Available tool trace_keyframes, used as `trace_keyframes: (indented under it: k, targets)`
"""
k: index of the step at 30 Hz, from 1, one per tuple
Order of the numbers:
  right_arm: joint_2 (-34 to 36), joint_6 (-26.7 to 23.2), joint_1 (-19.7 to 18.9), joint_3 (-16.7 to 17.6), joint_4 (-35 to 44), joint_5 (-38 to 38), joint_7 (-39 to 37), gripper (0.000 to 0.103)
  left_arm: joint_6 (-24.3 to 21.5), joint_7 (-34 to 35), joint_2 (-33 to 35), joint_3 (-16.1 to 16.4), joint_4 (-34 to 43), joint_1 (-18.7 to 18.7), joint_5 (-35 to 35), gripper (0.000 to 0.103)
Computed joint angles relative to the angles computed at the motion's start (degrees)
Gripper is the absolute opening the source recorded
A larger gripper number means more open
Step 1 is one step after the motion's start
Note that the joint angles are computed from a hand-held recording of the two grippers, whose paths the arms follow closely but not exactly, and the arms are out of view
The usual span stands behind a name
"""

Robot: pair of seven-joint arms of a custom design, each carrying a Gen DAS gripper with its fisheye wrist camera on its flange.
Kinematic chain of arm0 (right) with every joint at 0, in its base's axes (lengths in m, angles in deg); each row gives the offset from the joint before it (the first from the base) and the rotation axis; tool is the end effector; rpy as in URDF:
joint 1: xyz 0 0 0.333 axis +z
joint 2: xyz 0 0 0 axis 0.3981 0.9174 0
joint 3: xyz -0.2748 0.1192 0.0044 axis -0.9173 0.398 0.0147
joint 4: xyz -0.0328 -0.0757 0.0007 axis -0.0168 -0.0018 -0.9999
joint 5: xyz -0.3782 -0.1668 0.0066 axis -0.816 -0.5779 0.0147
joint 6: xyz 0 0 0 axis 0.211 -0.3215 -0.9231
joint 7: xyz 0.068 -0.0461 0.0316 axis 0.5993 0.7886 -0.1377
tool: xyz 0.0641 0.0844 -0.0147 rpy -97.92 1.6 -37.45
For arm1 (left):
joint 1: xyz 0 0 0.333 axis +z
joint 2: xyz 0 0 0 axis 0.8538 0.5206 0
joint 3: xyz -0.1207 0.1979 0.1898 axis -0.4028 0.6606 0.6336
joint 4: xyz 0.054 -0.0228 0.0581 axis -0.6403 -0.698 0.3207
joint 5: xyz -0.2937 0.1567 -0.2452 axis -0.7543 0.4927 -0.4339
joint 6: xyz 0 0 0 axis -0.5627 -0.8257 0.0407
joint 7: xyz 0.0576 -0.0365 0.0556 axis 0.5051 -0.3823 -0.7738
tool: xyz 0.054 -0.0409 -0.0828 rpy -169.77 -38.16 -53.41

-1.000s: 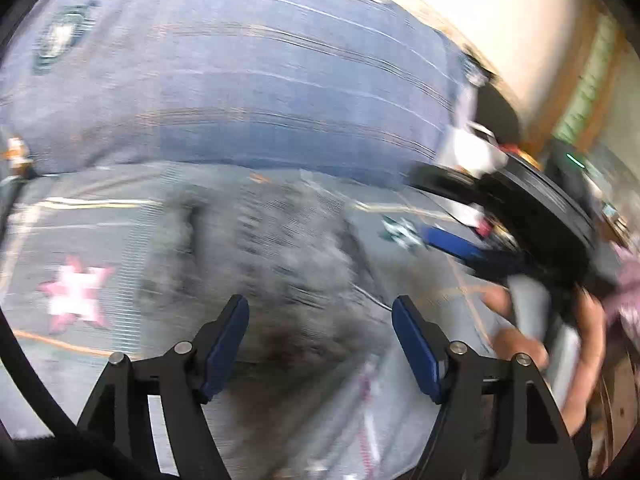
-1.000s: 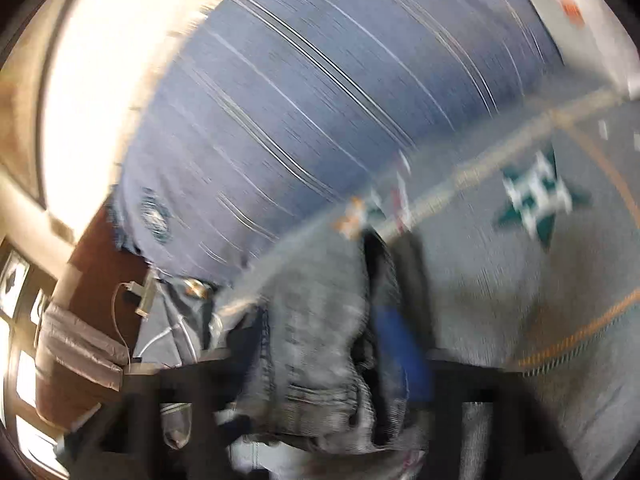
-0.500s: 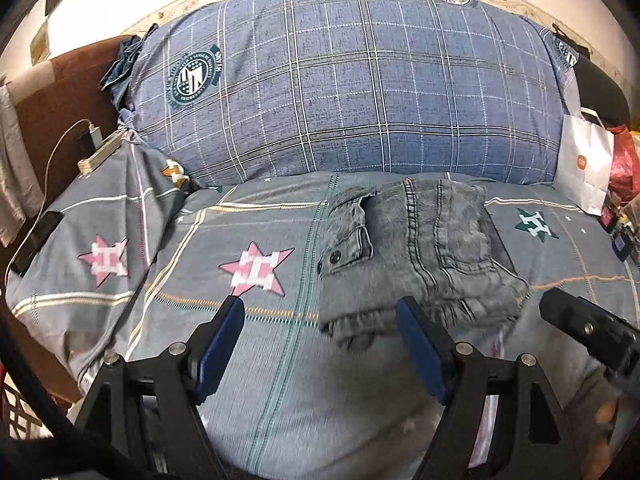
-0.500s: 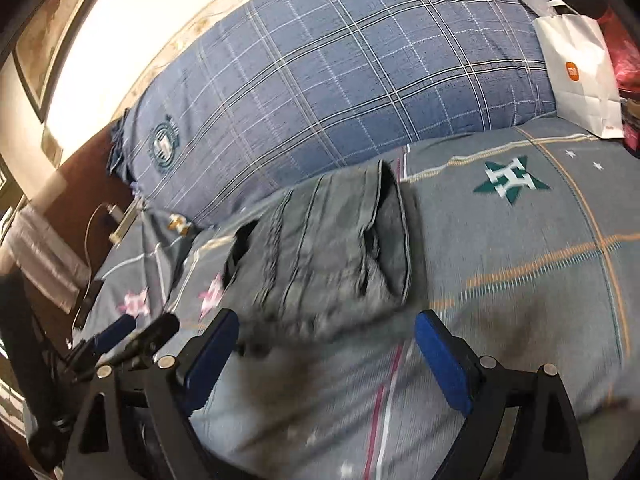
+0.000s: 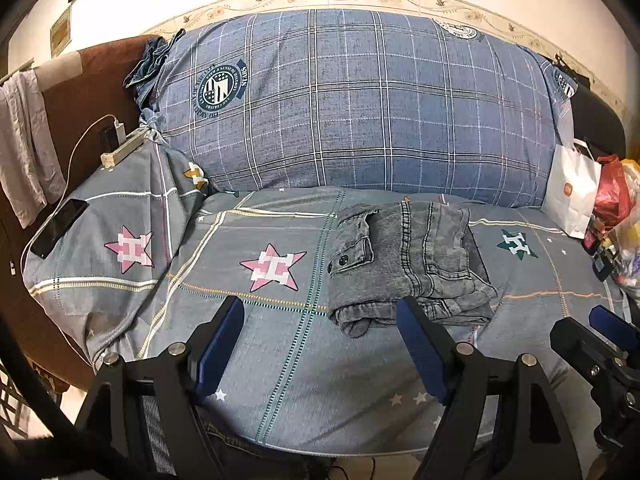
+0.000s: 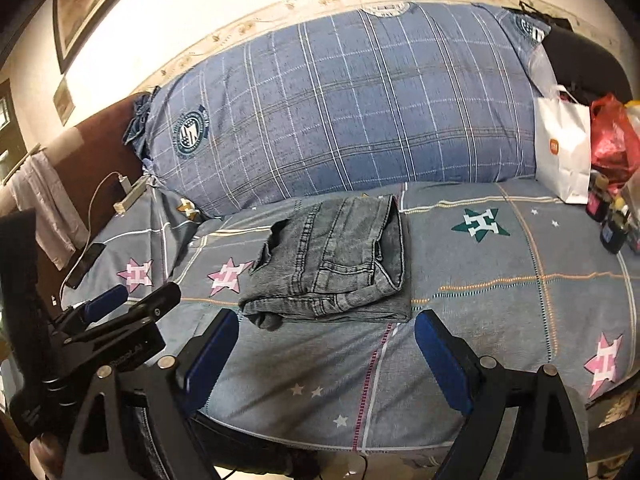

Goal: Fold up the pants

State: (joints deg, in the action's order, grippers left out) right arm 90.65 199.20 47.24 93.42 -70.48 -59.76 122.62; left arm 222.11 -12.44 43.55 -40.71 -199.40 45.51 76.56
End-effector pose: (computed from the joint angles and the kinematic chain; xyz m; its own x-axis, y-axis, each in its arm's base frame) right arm 0.4875 0.3154 0.4132 0.2574 -0.9334 -0.2500 -0.6945 0.0012 -0.7195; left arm 0.4726 -0.2795 0.4160 0.2304 -0.9728 -0.0227 -0.6696 -0.1416 -0.7291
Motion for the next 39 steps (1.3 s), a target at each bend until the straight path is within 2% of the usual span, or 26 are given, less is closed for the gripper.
trace_keyframes:
  k: [6,11,21,27,34,39]
  targets:
    - [-0.79,-0.18,-0.73,0.7,0.01,-5.35,5.11,0.091,-0.04,0.42,-0.85,-0.02,-1.04,0.06,-0.87,0.079]
    - [-0.81,-0.83,-1.3,1.56,-0.32,-3.27,3.58,0.091,-1.27,-0.15,-1.16,-0.47,-1.58,0.08,-0.14,0.079]
    - [-0.75,0.22,-1.56,0.53,-0.22,-9.93,9.96,0.091,-1.63,1.69,-0.02,-0.24,-0.72,-0.31,-1.36,0.079]
    - [-1.51,0.86,-2.38,1.71,-1.44,-3.94,4.71,0.091,-2.76,2.44,0.05,-0.38,-0.21,-0.78,-1.4,0.079]
    - [-1.79,0.83,-3.28,2.73,-1.57,-4.55,5.47,0.091,-2.79,2.39,-0.42,-0.3,-0.45,-0.8,-1.49,0.079]
    - [-1.87,0.15,-3.13,3.29,-1.67,-1.54,2.09,0.091,-2.79,2.79,-0.33,-0.27,-0.36,-0.72,-1.88,0.079]
